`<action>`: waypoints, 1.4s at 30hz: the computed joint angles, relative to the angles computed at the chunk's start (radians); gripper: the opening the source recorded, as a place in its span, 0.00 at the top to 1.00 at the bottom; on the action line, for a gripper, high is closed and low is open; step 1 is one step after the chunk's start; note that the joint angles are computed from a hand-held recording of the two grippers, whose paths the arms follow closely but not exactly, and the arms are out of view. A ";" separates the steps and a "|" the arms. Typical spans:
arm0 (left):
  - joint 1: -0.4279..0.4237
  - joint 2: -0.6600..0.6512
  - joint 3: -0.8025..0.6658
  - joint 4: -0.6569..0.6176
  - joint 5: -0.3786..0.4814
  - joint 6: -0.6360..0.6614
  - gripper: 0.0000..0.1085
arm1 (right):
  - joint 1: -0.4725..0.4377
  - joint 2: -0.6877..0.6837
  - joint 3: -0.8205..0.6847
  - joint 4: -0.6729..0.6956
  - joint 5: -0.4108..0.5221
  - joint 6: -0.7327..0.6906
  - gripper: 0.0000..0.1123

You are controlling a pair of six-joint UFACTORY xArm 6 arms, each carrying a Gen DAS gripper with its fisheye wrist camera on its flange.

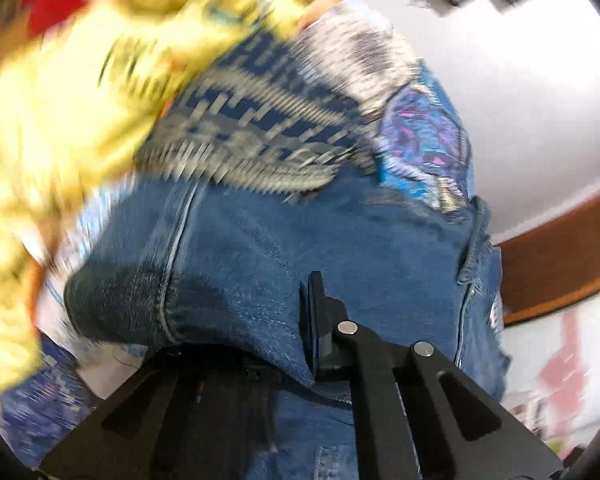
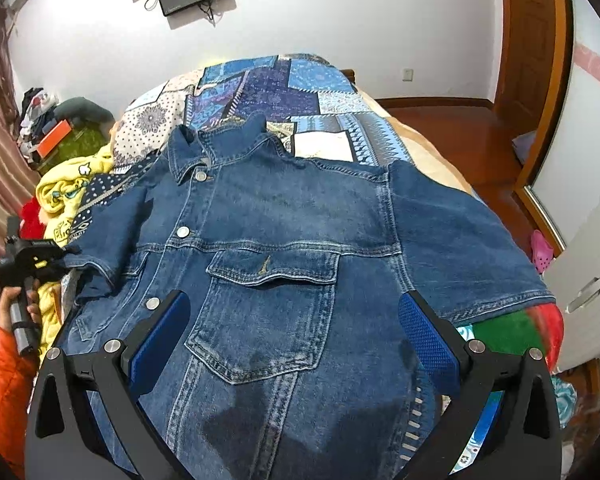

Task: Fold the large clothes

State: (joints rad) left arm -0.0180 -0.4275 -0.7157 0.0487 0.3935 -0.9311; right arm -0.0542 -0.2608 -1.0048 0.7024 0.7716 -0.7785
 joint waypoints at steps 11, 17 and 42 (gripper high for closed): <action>-0.226 0.195 -0.483 0.277 0.086 0.007 0.97 | -0.082 -0.004 -0.006 0.073 0.022 -0.035 0.08; -0.363 0.473 -0.777 0.199 0.147 0.142 0.97 | -0.140 -0.001 -0.014 0.095 0.038 -0.048 0.08; -0.628 0.916 -1.230 0.182 0.595 0.447 0.43 | -0.238 0.086 -0.056 0.022 0.015 -0.005 0.08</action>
State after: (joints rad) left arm -0.6464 0.4885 -1.9458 0.2303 0.9887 -0.4840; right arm -0.2923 -0.1746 -1.0610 0.7248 0.7868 -0.7838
